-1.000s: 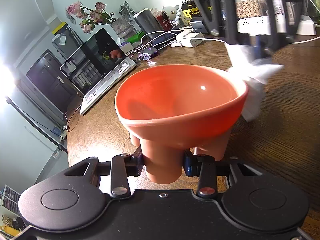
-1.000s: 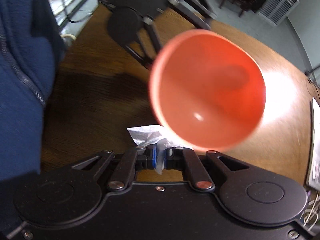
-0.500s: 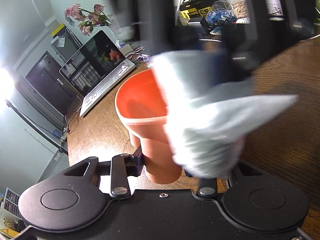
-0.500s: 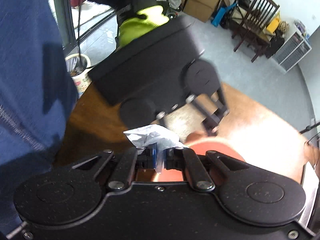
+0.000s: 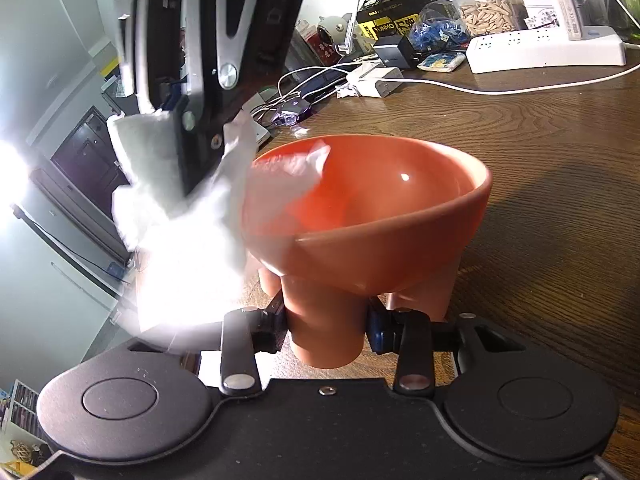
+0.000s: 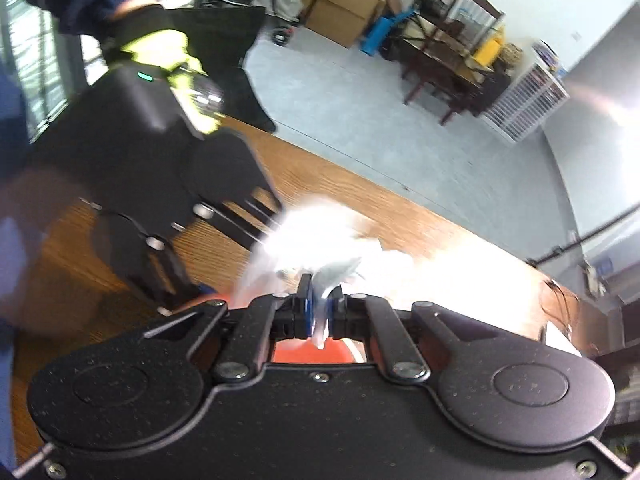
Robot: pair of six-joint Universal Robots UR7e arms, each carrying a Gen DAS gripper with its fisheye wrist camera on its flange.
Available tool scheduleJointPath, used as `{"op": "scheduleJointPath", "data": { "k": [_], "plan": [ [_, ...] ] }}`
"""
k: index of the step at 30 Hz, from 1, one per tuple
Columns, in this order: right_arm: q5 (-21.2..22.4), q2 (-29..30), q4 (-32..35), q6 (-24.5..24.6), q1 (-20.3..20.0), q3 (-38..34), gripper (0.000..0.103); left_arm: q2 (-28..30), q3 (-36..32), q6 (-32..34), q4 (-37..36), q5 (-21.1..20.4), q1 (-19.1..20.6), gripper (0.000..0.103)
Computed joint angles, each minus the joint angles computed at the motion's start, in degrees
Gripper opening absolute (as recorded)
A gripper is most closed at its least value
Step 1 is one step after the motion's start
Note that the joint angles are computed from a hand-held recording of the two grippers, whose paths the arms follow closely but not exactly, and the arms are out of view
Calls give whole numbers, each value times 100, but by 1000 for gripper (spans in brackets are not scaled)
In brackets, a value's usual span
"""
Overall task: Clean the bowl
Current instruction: 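Wipe the tissue around the bowl interior with the right gripper while the left holds the bowl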
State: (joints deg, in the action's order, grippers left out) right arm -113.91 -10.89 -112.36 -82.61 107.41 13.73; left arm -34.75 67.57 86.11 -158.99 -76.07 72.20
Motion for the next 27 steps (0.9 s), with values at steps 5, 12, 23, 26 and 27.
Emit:
{"op": "scheduleJointPath", "data": {
  "k": [5, 12, 23, 26, 27],
  "plan": [
    [-264, -268, -218, 174, -55, 398, 6, 32, -55, -45, 30, 10, 9, 38],
    [-778, -771, -409, 95, -119, 1263, 6, 37, -101, -61, 87, 14, 9, 38],
    [-830, -1662, -233, 209, -159, 2894, 6, 74, -90, -66, 11, 31, -12, 38],
    [-574, -1707, -123, 107, -106, 3035, 6, 78, -94, -51, 14, 43, -17, 38],
    [-484, -1698, -103, 77, -88, 3043, 6, 77, -96, -49, 24, 52, -20, 38]
  ]
}}
